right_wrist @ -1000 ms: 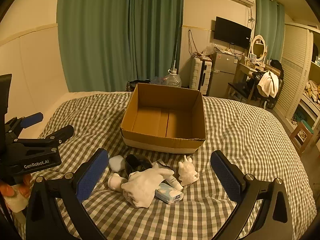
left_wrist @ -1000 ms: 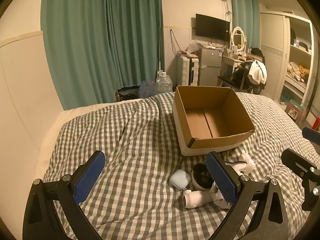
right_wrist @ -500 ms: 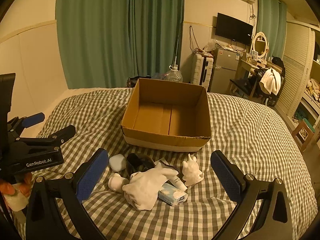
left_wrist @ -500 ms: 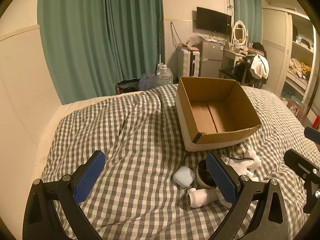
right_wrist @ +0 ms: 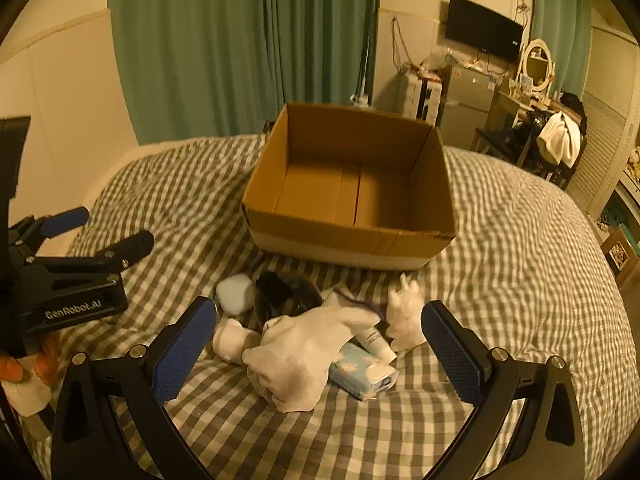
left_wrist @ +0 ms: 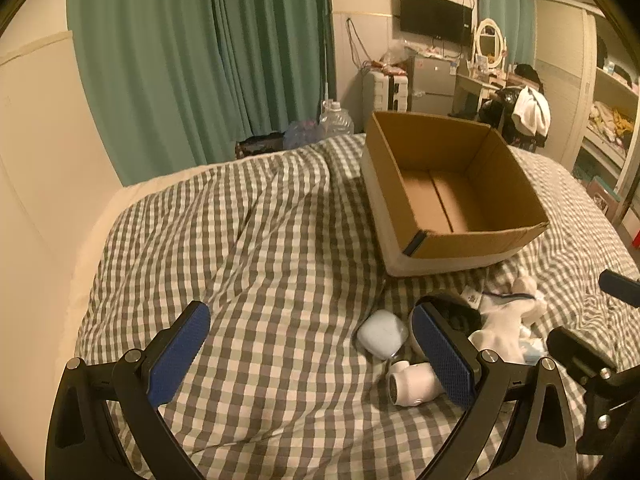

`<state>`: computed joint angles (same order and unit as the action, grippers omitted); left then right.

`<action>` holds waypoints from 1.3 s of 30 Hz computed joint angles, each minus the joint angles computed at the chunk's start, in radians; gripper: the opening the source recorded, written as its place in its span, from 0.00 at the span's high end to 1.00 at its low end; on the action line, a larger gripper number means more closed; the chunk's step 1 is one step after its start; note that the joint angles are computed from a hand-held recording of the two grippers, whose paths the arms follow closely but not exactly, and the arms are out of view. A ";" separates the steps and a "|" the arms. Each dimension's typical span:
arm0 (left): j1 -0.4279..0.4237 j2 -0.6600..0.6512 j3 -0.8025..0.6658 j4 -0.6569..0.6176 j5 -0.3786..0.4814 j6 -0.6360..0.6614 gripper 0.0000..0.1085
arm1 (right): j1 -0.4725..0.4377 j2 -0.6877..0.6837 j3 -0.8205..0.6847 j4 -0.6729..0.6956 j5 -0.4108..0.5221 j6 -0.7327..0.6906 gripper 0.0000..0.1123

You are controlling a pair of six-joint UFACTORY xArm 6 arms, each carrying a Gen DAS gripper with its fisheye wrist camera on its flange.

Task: Organize objects
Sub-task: 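Move both tools toward the pile of items in front of the box, then grasp the white sock with the right gripper while the left gripper approaches the black visor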

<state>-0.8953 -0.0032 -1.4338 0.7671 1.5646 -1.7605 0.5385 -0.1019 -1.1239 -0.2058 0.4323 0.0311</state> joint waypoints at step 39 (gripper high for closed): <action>0.193 0.129 0.072 -0.259 -0.517 0.323 0.05 | -0.106 0.068 -0.025 0.170 0.019 -0.123 0.76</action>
<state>-0.7021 0.1262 -1.3622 0.5076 1.0480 -1.4373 0.4325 -0.0344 -1.1492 -0.0356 0.4518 -0.0923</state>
